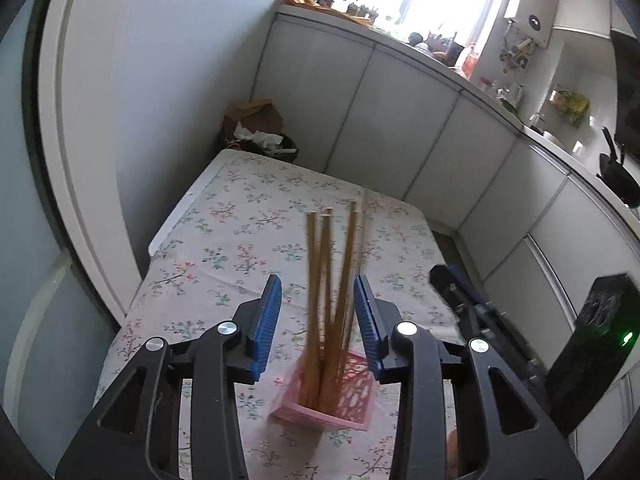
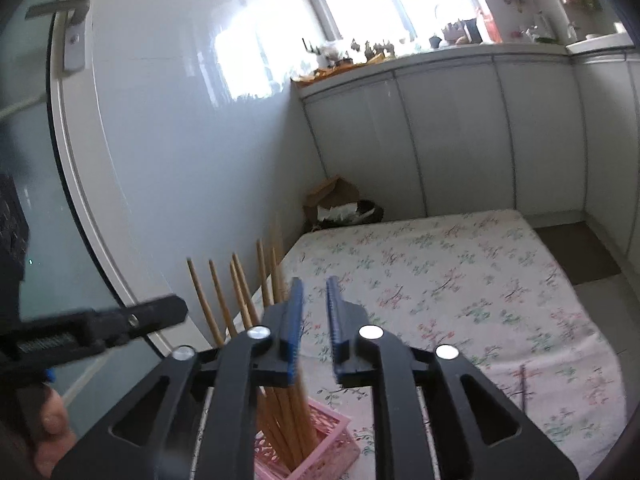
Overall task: Organize utensils
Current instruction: 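Drop both grippers' wooden chopsticks into the pink basket, then lower the left gripper onto a black chopstick and close on it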
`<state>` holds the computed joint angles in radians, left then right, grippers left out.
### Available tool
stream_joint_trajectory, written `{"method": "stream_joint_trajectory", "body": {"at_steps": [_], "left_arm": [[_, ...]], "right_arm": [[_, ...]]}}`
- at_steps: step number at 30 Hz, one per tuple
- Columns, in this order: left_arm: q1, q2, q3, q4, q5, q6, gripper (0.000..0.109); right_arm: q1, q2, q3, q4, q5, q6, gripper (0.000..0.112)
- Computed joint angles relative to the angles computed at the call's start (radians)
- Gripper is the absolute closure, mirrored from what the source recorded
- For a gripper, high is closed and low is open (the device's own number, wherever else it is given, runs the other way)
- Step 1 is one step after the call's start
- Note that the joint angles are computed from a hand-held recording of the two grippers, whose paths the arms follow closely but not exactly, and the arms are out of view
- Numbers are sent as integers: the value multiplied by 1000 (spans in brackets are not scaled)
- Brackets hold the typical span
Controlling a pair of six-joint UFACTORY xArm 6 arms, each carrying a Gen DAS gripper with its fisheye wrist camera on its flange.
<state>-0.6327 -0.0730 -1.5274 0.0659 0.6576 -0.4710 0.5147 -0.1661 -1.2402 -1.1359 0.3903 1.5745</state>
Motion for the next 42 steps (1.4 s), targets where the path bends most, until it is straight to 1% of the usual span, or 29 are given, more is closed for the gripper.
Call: {"method": "stream_joint_trajectory", "body": {"at_steps": [2,3,5,8,11,12,15,17,19,20,22,24,27,29,32,35,37,42], "left_arm": [[-13,1,-6,14,-4,4,73],[-20,1,-9,19,-7,5,73],[-34,6,-17,16,-10,19,73],[-60,17,-36,5,-10,46,73],[-94,38,-60,12,1,63,73],[-105,47,-69,9,6,72,73],[-147,89,-111,-28,41,115,71],[-169,113,-133,-45,64,131,71],[-195,147,-160,-56,100,150,71],[-209,172,-184,-68,126,160,71],[-227,209,-220,-95,169,173,71],[-241,257,-270,-117,224,173,71],[-253,337,-353,-144,302,161,71],[-256,413,-439,-155,385,150,70],[-258,518,-551,-169,460,117,65],[-248,625,-667,-173,539,72,65],[-244,693,-748,-174,586,66,65],[-254,809,-901,-115,655,62,65]], "right_arm": [[-6,-47,23,52,11,-44,92],[-6,-70,33,100,33,-86,91],[-22,-126,62,191,41,-164,91],[-32,-200,79,275,124,-257,81],[-68,-293,124,394,176,-362,79],[-81,-323,141,441,207,-402,79],[-138,-398,217,559,242,-469,79],[-187,-419,256,713,282,-551,79],[-231,-424,288,848,294,-627,79],[-243,-426,296,886,317,-660,79],[-247,-416,287,886,396,-685,79],[-259,-412,289,926,431,-733,79],[-281,-406,291,984,479,-754,79],[-304,-408,302,1026,502,-780,79],[-320,-419,318,1057,505,-793,79],[-325,-416,319,1072,503,-796,79],[-328,-416,320,1081,502,-807,79],[-339,-414,322,1092,495,-819,79]]}}
